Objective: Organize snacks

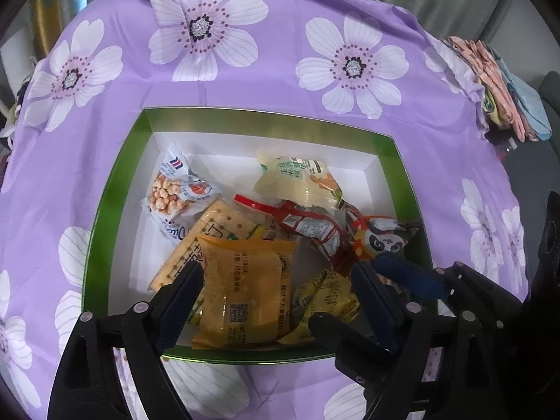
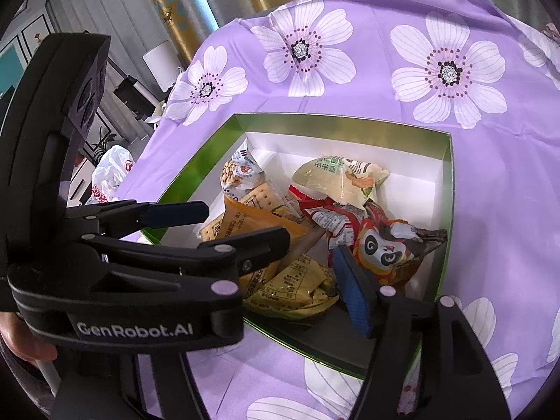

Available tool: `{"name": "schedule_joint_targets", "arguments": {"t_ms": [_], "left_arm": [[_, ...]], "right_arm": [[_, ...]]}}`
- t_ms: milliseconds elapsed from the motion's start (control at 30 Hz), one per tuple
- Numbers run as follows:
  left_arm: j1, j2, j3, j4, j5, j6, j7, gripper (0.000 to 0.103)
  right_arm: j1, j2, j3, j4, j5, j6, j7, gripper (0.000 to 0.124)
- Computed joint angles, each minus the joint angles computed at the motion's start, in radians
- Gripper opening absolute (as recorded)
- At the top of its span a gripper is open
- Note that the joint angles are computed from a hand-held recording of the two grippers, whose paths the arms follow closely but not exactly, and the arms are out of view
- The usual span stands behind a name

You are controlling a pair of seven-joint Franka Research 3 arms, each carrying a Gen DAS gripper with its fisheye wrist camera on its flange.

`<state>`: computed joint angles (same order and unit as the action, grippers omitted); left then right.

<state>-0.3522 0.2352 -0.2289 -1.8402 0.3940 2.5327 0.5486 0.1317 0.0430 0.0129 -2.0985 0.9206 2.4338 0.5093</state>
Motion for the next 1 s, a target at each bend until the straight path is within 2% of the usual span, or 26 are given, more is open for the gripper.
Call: {"name": "schedule_joint_targets", "arguments": {"t_ms": [267, 400, 600, 800, 867, 1000], "left_arm": [[-0.006, -0.021, 0.002, -0.011, 0.030, -0.005, -0.020, 0.095], [-0.020, -0.050, 0.004, -0.017, 0.081, -0.043, -0.055, 0.102], [-0.026, -0.139, -0.006, -0.065, 0.184, -0.064, -0.150, 0.102], [-0.024, -0.228, -0.039, -0.094, 0.258, -0.128, -0.222, 0.102], [-0.025, -0.250, -0.054, -0.095, 0.283, -0.167, -0.249, 0.102], [-0.027, -0.290, -0.077, -0.100, 0.312, -0.220, -0.276, 0.102]], "right_arm": [[0.003, -0.023, -0.001, -0.019, 0.013, 0.020, -0.008, 0.073], [0.015, -0.074, -0.002, -0.064, 0.029, 0.071, -0.050, 0.076], [0.040, -0.168, -0.021, -0.130, 0.039, 0.154, -0.090, 0.082], [0.065, -0.271, -0.050, -0.188, 0.042, 0.220, -0.110, 0.086], [0.074, -0.304, -0.061, -0.203, 0.043, 0.236, -0.111, 0.093], [0.092, -0.370, -0.080, -0.233, 0.038, 0.257, -0.113, 0.097]]}}
